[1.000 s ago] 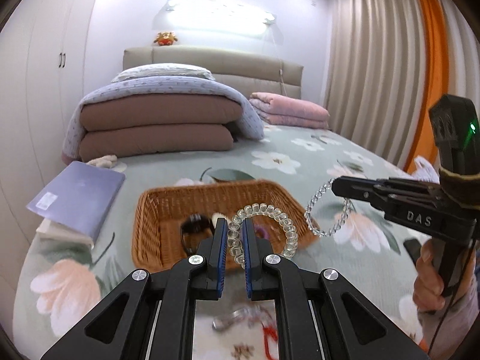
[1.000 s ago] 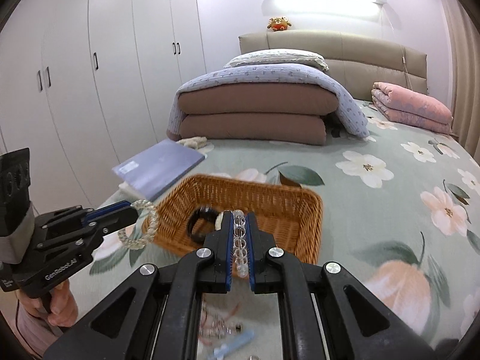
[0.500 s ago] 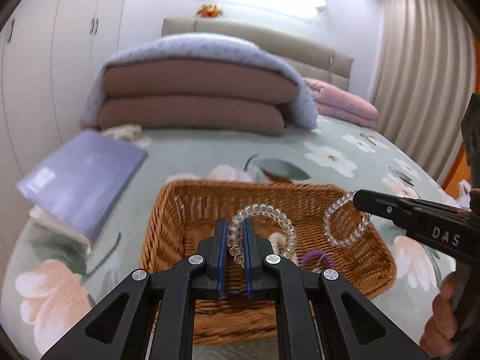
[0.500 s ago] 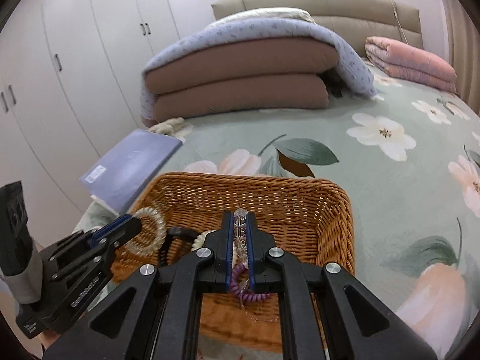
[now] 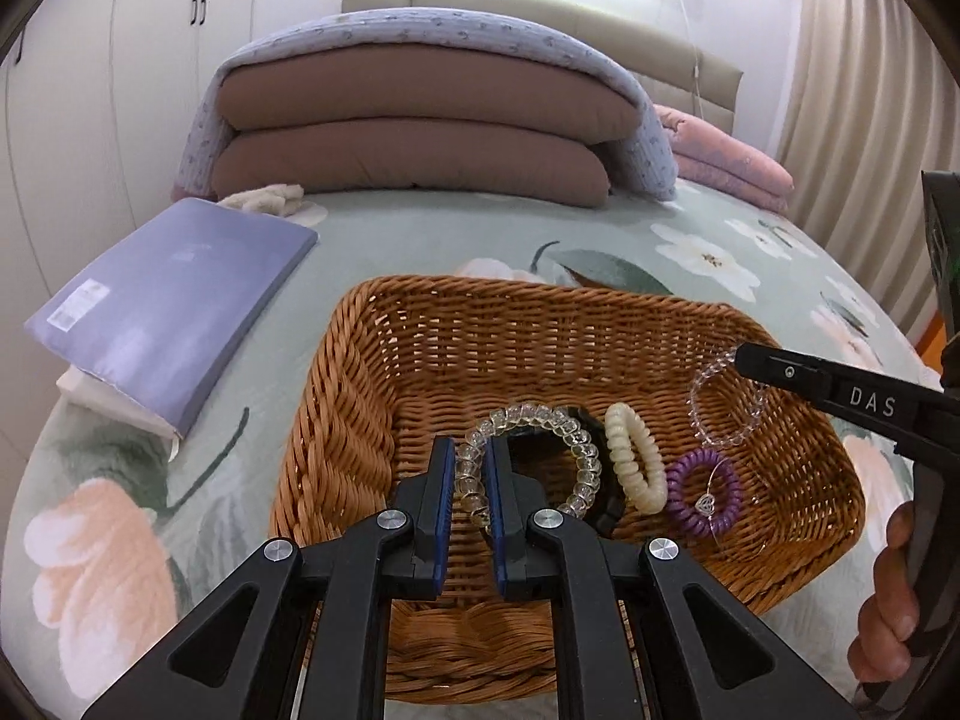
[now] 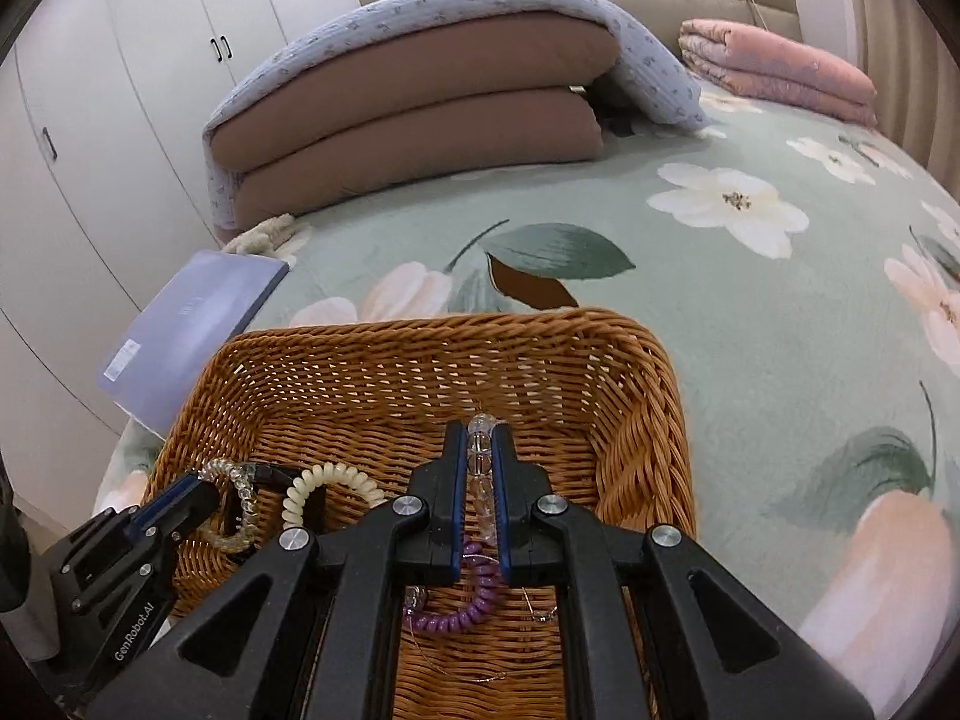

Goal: Organize jewelry
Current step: 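Carry both bracelets into the wicker basket and open both tools, then grasp the red cord keychain with the left tool while the right tool approaches the gold ring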

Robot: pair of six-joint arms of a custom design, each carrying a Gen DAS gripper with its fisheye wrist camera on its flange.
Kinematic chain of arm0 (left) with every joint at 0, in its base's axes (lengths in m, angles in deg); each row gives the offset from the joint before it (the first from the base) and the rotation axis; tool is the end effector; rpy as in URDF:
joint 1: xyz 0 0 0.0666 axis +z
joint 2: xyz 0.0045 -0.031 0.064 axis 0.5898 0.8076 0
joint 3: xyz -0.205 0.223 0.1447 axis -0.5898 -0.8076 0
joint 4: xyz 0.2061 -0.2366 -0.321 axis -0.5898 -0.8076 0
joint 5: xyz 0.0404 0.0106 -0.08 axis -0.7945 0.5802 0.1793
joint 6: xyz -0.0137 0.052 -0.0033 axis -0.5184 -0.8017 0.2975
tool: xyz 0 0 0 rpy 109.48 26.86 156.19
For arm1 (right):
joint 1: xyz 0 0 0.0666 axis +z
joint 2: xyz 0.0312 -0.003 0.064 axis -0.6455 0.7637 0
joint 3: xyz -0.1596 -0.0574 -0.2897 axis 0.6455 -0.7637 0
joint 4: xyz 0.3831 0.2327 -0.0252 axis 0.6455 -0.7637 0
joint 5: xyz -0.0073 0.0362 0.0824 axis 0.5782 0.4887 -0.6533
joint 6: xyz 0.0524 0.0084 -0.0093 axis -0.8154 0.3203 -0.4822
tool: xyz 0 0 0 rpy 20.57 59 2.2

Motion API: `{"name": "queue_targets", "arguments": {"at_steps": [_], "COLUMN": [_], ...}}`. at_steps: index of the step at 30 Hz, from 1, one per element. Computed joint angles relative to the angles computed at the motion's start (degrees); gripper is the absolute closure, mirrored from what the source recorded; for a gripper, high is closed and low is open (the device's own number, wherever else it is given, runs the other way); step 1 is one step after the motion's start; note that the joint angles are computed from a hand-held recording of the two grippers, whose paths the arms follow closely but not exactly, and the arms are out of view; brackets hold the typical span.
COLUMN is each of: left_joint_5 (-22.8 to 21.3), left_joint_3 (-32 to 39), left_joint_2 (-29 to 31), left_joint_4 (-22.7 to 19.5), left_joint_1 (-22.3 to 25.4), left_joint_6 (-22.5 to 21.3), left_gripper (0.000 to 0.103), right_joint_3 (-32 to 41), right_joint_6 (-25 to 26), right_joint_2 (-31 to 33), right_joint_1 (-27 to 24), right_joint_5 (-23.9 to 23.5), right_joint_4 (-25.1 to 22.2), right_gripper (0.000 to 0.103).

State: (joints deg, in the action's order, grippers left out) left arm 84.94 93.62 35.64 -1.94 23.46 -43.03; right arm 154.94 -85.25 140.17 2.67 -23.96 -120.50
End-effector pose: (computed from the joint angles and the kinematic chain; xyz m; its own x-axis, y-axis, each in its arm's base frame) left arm 0.3659 -0.0906 0.4345 -0.6543 0.2163 -0.7247 0.4121 0.9054 -0.1018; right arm 0.3418 0.2951 0.4551 -0.7000 0.3553 -0.6195 0.2595 0.9347 0.2428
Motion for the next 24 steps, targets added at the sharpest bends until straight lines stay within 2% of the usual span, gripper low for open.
{"name": "queue_targets", "arguments": {"at_steps": [2, 4, 6, 8, 13, 14, 15, 17, 24], "left_joint_5": [-0.52, -2.56, -3.19, -2.66, -1.41, -0.85, 0.46, 2.08, 10.56], "left_joint_3": [0.00, -0.20, -0.24, -0.92, -1.03, -1.06, -1.12, -1.54, -4.57], "left_joint_2": [0.14, -0.17, -0.60, -2.25, -5.08, -5.48, -6.42, -8.13, -17.43], "left_joint_4": [-0.10, 0.19, 0.46, 1.60, 0.75, 0.37, -0.69, -2.03, -10.44], "left_joint_1": [-0.07, -0.42, -0.49, -0.15, 0.72, 0.97, 1.48, 1.99, 4.38], "left_joint_6": [-0.03, 0.00, -0.17, -0.23, -1.23, -1.30, -1.69, -2.53, -7.45], "left_gripper": [0.092, 0.084, 0.057, 0.047, 0.046, 0.046, 0.046, 0.046, 0.046], "right_joint_3": [-0.53, -1.31, -1.74, -2.67, -5.57, -6.19, -7.18, -8.37, -8.85], "right_joint_6": [-0.69, -1.25, -1.76, -2.32, -4.32, -4.92, -5.90, -6.97, -13.57], "right_joint_2": [-0.51, -1.34, -1.90, -3.22, -7.97, -9.09, -10.72, -12.58, -13.91], "right_joint_1": [-0.26, -0.57, -0.57, -0.27, 2.83, 4.11, 6.10, 9.21, 20.89], "right_joint_5": [-0.08, -0.45, -0.09, 0.27, 1.13, 1.75, 2.80, 4.65, 11.11], "right_joint_4": [-0.06, -0.11, -0.67, -0.98, -1.48, -1.82, -2.30, -2.85, -11.20], "right_gripper": [0.093, 0.091, 0.090, 0.090, 0.090, 0.086, 0.077, 0.069, 0.069]}}
